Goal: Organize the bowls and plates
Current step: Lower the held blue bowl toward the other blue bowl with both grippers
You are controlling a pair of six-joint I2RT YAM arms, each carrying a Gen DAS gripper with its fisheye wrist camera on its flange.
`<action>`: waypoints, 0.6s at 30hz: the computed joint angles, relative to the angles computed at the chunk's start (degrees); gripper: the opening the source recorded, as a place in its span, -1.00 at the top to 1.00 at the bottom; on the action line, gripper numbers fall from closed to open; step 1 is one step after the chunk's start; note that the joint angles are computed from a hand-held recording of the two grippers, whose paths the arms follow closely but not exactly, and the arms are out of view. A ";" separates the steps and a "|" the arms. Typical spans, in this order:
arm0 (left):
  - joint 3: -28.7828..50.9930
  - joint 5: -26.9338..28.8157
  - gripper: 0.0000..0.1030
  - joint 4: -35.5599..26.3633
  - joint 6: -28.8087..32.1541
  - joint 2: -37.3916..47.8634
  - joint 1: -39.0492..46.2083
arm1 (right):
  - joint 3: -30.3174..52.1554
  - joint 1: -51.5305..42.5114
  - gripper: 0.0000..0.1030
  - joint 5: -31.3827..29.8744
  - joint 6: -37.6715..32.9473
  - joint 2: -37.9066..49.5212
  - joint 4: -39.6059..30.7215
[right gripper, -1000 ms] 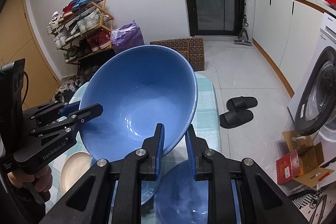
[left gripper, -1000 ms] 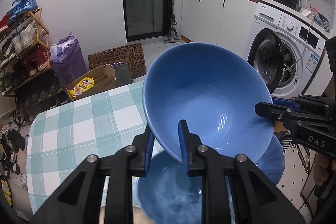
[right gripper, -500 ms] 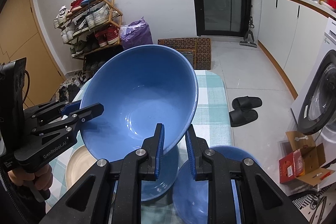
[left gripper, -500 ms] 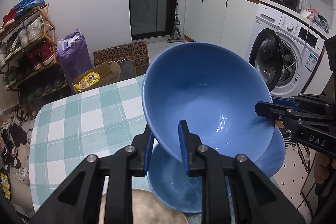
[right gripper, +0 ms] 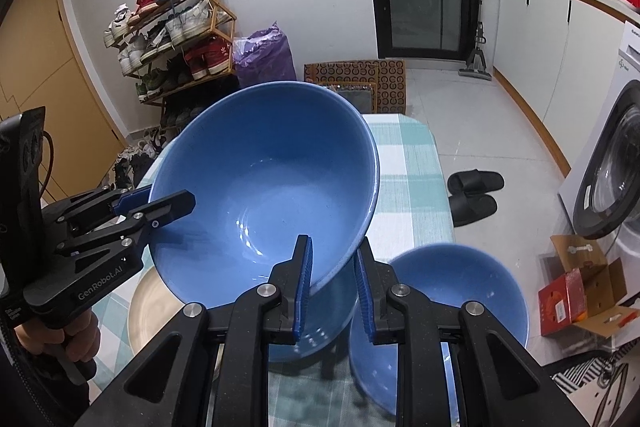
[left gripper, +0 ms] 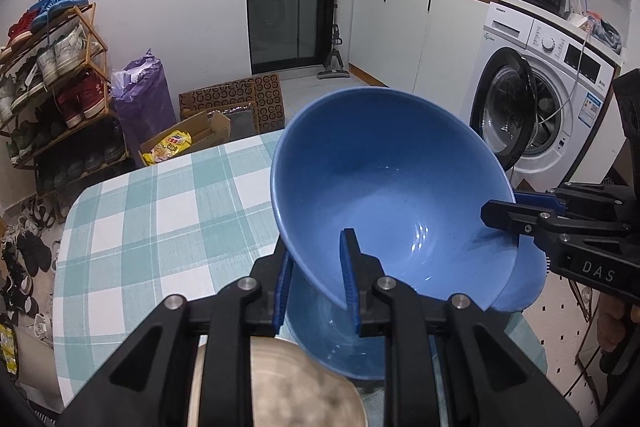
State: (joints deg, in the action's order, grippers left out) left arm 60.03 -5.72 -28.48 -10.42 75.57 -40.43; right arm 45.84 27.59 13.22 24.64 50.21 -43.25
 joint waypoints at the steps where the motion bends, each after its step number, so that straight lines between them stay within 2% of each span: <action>1: -0.70 0.42 0.59 0.39 -0.11 -0.08 0.13 | -0.62 0.39 0.59 0.26 0.57 -0.14 0.06; 18: -6.05 0.17 0.59 2.35 -0.22 -0.11 -0.62 | -8.23 6.02 0.58 2.76 6.17 1.29 3.76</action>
